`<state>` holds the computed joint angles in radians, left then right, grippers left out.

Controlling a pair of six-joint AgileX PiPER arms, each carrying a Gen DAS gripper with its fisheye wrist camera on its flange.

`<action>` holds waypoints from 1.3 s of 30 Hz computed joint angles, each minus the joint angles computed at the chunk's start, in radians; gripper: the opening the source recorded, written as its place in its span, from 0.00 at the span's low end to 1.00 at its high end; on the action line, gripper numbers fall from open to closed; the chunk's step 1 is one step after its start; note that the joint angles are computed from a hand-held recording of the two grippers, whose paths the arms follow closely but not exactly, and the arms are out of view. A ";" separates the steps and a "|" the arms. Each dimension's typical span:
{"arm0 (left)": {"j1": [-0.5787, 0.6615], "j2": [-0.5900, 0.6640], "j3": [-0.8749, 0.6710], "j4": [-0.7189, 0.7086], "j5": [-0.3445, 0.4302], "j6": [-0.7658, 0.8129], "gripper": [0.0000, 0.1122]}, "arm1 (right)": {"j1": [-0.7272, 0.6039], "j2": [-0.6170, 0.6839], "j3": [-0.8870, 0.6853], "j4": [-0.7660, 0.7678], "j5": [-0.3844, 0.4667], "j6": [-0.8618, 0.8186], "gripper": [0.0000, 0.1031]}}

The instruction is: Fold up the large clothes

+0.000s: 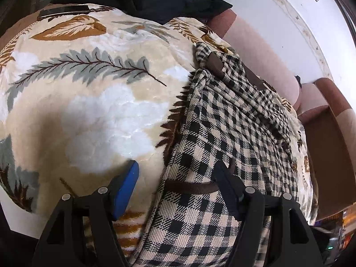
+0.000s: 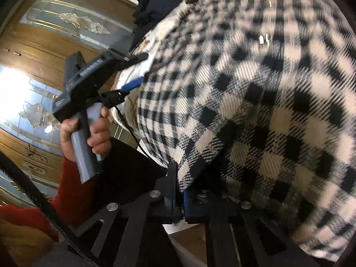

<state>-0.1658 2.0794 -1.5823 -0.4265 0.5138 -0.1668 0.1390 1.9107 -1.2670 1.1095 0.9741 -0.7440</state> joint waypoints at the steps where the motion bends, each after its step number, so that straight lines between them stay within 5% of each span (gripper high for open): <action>1: 0.002 -0.008 0.010 -0.007 -0.005 0.004 0.61 | -0.008 -0.042 0.016 -0.020 -0.010 0.006 0.05; 9: 0.020 -0.110 0.150 -0.042 -0.083 0.045 0.61 | -0.099 -0.228 0.158 -0.379 -0.069 0.222 0.04; 16: 0.015 -0.125 0.204 -0.015 -0.070 0.047 0.61 | -0.301 -0.346 0.221 -0.334 -0.110 0.200 0.07; 17: 0.011 -0.122 0.203 -0.013 -0.062 0.050 0.61 | -0.335 -0.358 0.206 -0.337 -0.113 0.218 0.22; 18: 0.006 -0.119 0.201 -0.005 -0.057 0.048 0.61 | -0.366 -0.363 0.196 -0.338 -0.127 0.234 0.50; 19: -0.003 -0.117 0.201 0.012 -0.057 0.038 0.61 | -0.392 -0.367 0.196 -0.341 -0.163 0.257 0.62; 24: -0.030 -0.104 0.201 0.025 -0.064 0.083 0.77 | -0.497 -0.324 0.179 -0.335 -0.246 0.305 0.68; 29: -0.045 -0.104 0.214 -0.034 -0.061 0.180 0.81 | -0.608 -0.150 0.156 -0.058 -0.047 0.110 0.68; 33: -0.061 -0.133 0.250 0.044 -0.073 0.120 0.42 | -0.621 -0.131 0.201 0.066 -0.015 0.008 0.68; 39: -0.004 -0.158 0.320 -0.261 -0.047 0.371 0.41 | -0.672 -0.061 0.213 0.160 0.134 -0.057 0.68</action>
